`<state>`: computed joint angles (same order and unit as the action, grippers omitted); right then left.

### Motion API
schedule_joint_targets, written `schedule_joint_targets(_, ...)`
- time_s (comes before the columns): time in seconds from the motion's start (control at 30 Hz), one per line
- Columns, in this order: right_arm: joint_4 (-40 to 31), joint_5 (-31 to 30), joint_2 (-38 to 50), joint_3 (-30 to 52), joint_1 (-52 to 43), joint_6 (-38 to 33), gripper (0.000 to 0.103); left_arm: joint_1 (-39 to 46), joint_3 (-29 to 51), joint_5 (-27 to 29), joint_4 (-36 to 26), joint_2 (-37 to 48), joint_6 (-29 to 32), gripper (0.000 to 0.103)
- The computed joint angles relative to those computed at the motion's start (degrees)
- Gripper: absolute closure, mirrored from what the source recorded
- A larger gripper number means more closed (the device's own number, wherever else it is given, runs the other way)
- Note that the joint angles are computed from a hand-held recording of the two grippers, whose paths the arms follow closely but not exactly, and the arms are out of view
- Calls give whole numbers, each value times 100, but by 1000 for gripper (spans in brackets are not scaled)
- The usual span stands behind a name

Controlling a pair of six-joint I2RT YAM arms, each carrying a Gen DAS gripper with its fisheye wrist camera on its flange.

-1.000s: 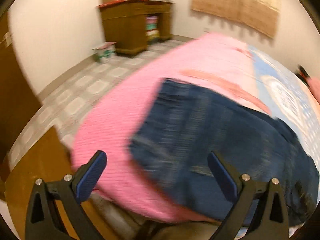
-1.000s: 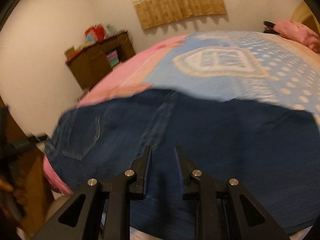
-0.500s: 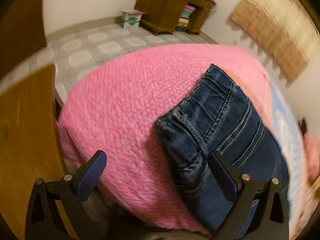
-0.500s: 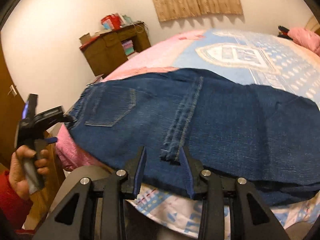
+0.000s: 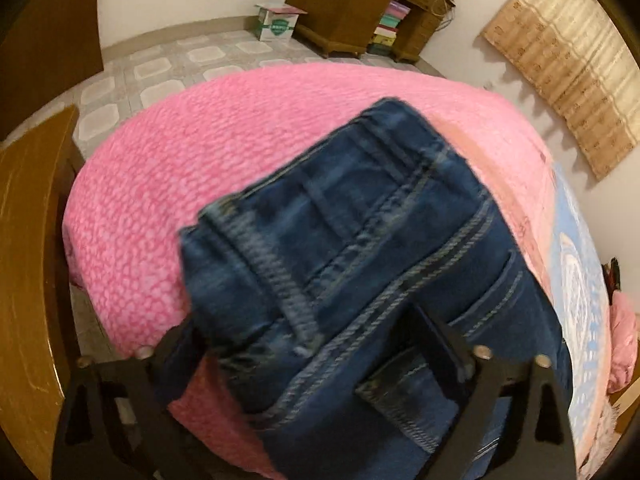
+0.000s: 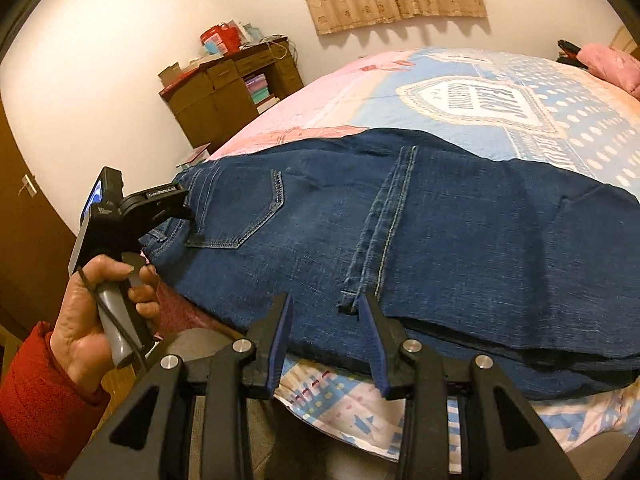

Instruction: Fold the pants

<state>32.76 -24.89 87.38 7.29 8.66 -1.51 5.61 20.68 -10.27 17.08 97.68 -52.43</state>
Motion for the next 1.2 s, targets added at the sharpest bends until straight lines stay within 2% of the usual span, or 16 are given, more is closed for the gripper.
schedule_joint_targets(0.17,-91,49,-119,-3,20,73,65,-158,93,-260,-67,72,-89,14)
schedule_joint_targets(0.3,-157,59,-126,-15,-39,55,65,-135,-88,-324,-2,-79,-48,23)
schedule_joint_targets(0.43,-315,-23,-283,-34,-187,88,65,-196,-360,-175,214,-378,18,55)
schedule_joint_targets(0.6,-607,-333,-818,-147,-566,-5,65,74,-503,330,372,-628,315,73)
schedule_joint_targets(0.73,-1063,-868,-1295,-182,-1287,-238,65,139,-516,444,-111,-1273,403,75)
schedule_joint_targets(0.87,-1448,-1484,-1314,-89,-2301,-597,65,315,-487,673,-493,-1697,435,76)
schedule_joint_targets(1.03,-1563,-2079,-556,286,-3446,-968,65,-885,-92,-608,-1594,-2545,503,76)
schedule_joint_targets(1.2,-1758,-2529,401,892,-4083,-1019,65,-1728,332,-1195,-2027,-2835,580,76)
